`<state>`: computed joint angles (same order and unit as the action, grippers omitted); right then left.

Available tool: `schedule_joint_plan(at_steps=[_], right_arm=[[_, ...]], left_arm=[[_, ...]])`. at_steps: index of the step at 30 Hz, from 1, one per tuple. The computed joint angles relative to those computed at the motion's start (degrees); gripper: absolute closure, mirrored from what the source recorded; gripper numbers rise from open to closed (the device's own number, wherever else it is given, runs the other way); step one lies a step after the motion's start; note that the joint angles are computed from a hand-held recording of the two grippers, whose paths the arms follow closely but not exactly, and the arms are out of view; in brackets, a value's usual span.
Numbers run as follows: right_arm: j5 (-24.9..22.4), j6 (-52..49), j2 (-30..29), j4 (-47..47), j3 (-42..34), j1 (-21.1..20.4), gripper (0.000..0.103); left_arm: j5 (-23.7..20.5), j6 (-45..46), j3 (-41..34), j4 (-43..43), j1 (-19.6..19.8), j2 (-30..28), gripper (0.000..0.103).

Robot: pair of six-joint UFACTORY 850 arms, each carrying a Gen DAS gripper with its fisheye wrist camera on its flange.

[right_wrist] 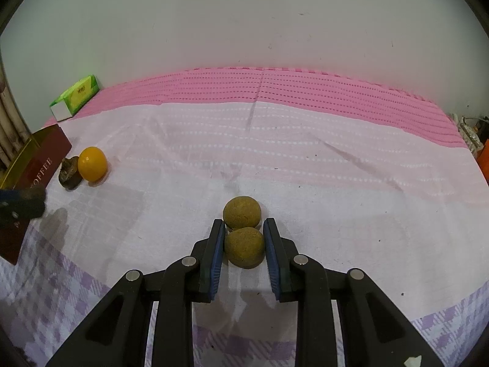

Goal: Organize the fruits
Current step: 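Carry the dark brown fruit into the gold tin with the left gripper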

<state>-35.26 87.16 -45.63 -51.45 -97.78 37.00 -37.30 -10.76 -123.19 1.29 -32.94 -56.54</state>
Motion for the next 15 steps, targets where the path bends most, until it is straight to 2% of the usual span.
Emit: schedule_joint_plan(at_steps=[5,15], right_arm=[[-0.4,-0.4,-0.2,0.2,-0.4,0.1,0.078],[-1.4,-1.3,-0.8,0.5,-1.2,0.2,0.079]], left_arm=[[3.0,-1.8,4.6,2.0,1.1,3.9,0.059],[5.2,-11.3,10.5,10.9,5.2,8.1,0.059]])
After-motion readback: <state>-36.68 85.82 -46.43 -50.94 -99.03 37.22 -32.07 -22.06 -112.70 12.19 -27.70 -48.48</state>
